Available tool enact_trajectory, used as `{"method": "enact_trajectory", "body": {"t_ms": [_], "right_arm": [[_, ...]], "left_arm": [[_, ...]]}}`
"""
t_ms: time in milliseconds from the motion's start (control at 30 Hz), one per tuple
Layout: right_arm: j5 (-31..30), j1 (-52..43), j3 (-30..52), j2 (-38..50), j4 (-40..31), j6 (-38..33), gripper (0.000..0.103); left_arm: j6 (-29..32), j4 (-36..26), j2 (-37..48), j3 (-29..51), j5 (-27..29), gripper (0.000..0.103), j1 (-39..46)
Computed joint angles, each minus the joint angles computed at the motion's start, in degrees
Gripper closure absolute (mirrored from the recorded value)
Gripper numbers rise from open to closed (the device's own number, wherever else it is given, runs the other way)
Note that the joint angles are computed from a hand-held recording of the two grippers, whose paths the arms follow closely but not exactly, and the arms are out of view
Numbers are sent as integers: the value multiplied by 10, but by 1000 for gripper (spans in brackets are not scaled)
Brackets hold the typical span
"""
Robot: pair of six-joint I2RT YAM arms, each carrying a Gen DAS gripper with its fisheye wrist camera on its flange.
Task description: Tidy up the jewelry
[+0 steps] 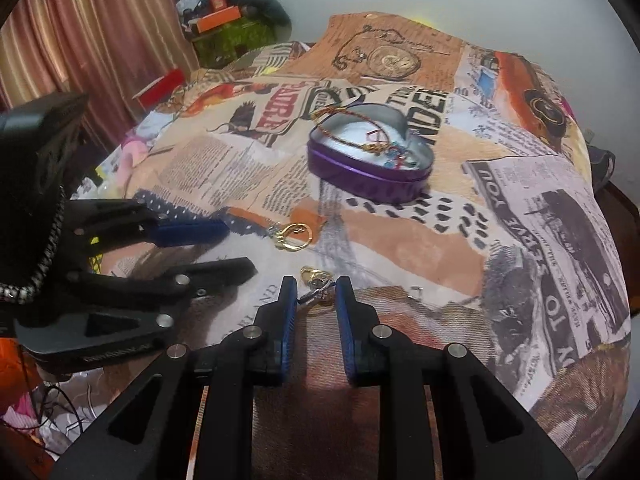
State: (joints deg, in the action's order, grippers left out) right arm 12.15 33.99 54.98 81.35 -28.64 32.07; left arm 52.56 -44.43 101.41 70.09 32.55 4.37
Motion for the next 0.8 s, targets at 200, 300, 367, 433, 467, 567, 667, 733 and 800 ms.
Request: {"method": "enact_trajectory", "body": {"t_ms": [200,300,367,433,467,567,667,733,800], "right_arm": [[4,-8,-15,-17,0,0,86],[6,-13,-23,-25,0,1,86],[13,-13,-27,-30,-2,0,85],[15,-13,-32,-39,-2,-1,85],[18,-12,-37,-45,0,2,85],[9,-11,-39,-57,0,0,83],[11,-5,-31,-52,0,-4,56],[22,0,-22,-38,3,-5,51],[24,-2,-6,-15,-8,-9,51]], "left_arm": [[-13,17,4,-1,-8,68,-25],[-15,22,3,-1,-10,68,-27],[-15,26,3,1,-10,69,-22],[-8,13,12,14,-7,71,-13],[-4,8,14,19,-5,72,-7],[1,14,16,21,-7,72,5],[-4,20,28,29,-14,75,6],[-11,23,32,32,-15,75,3],[-13,21,35,34,-12,76,-1]]}}
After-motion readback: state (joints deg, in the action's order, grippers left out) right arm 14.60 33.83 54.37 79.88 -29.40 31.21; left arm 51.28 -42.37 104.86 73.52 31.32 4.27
